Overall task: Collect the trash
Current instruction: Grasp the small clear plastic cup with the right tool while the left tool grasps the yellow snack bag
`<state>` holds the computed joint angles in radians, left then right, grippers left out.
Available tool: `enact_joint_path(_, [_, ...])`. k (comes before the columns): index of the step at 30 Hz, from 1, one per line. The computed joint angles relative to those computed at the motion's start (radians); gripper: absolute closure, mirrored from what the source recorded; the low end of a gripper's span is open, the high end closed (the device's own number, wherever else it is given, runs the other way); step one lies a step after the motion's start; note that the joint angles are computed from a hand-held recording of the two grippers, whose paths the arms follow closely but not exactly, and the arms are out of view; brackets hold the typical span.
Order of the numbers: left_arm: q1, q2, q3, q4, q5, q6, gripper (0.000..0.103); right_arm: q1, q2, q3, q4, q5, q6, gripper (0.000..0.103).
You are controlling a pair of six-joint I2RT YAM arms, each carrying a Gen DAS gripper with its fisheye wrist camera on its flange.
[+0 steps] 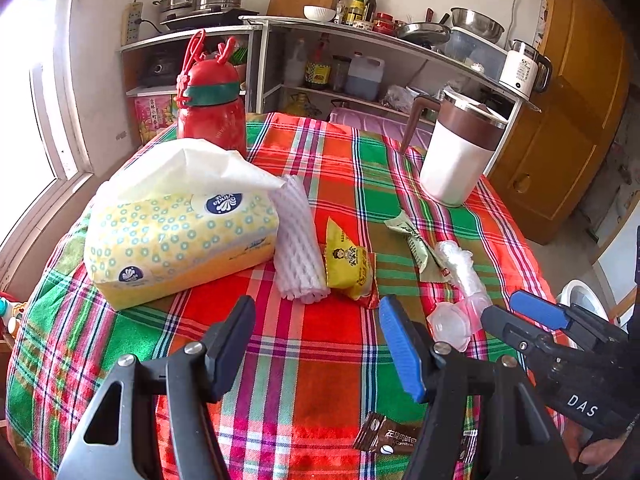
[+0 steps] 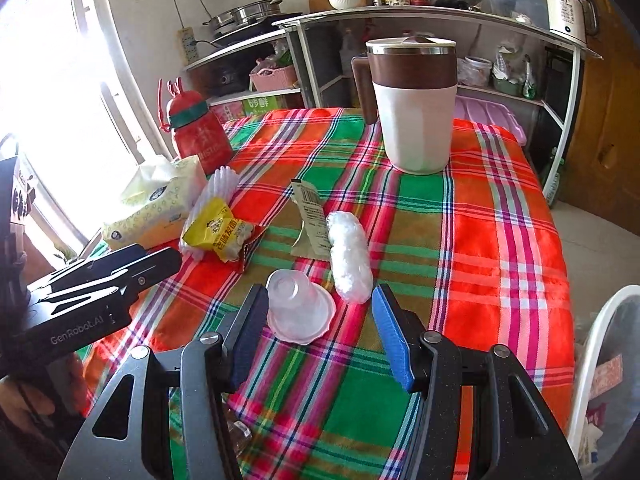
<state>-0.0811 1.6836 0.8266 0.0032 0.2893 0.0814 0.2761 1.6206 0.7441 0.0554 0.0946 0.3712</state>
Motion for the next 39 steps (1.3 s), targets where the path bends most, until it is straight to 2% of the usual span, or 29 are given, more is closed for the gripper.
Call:
enact_joint_path(3, [-0.006, 0.024, 0.025, -0.011, -0.008, -0.005, 0.037, -0.01, 0.015, 0.006, 0.014, -0.022, 0.0, 0.051])
enact_joint_path(4, [-0.004, 0.03, 0.031, -0.013, 0.001, -0.011, 0.037, -0.009, 0.016, 0.006, 0.018, -0.021, -0.001, 0.057])
enact_joint_path(10, [-0.018, 0.048, 0.05, -0.012, -0.006, -0.02, 0.037, -0.019, 0.018, 0.007, 0.031, -0.041, -0.003, 0.077])
enact_joint_path(12, [-0.019, 0.065, 0.071, -0.026, 0.005, -0.029, 0.037, -0.011, 0.012, 0.003, 0.033, -0.023, -0.005, 0.093])
enact_joint_path(13, [-0.023, 0.066, 0.072, -0.022, -0.006, -0.034, 0.037, -0.008, 0.01, 0.003, 0.032, -0.013, -0.005, 0.095])
enact_joint_path(17, [-0.026, 0.068, 0.068, -0.01, -0.023, -0.029, 0.037, -0.022, 0.002, -0.012, 0.045, -0.051, -0.013, 0.095])
enact_joint_path(20, [-0.023, 0.072, 0.068, -0.008, -0.018, -0.031, 0.037, -0.009, 0.015, -0.008, 0.061, -0.028, -0.026, 0.094])
enact_joint_path(21, [-0.022, 0.073, 0.07, -0.01, -0.012, -0.031, 0.037, -0.004, 0.022, -0.001, 0.059, -0.022, -0.026, 0.087])
enact_joint_path(22, [-0.021, 0.076, 0.073, -0.014, -0.009, -0.03, 0.037, 0.0, 0.026, 0.006, 0.054, -0.015, -0.029, 0.074])
enact_joint_path(24, [-0.021, 0.07, 0.067, -0.01, -0.017, -0.026, 0.037, 0.006, 0.036, 0.022, 0.034, -0.006, -0.036, 0.059])
enact_joint_path(25, [-0.019, 0.067, 0.065, -0.007, -0.015, -0.023, 0.037, 0.004, 0.034, 0.016, 0.043, -0.019, -0.041, 0.058])
enact_joint_path(33, [-0.014, 0.066, 0.063, -0.012, -0.003, -0.025, 0.036, -0.002, 0.089, 0.058, 0.033, -0.02, -0.031, 0.058])
enact_joint_path(35, [-0.021, 0.068, 0.066, -0.009, -0.009, -0.029, 0.036, -0.005, 0.101, 0.064, 0.034, -0.023, -0.024, 0.075])
enact_joint_path(39, [-0.049, 0.045, 0.04, 0.035, -0.037, -0.011, 0.037, -0.013, 0.094, 0.045, 0.043, -0.023, -0.014, 0.077])
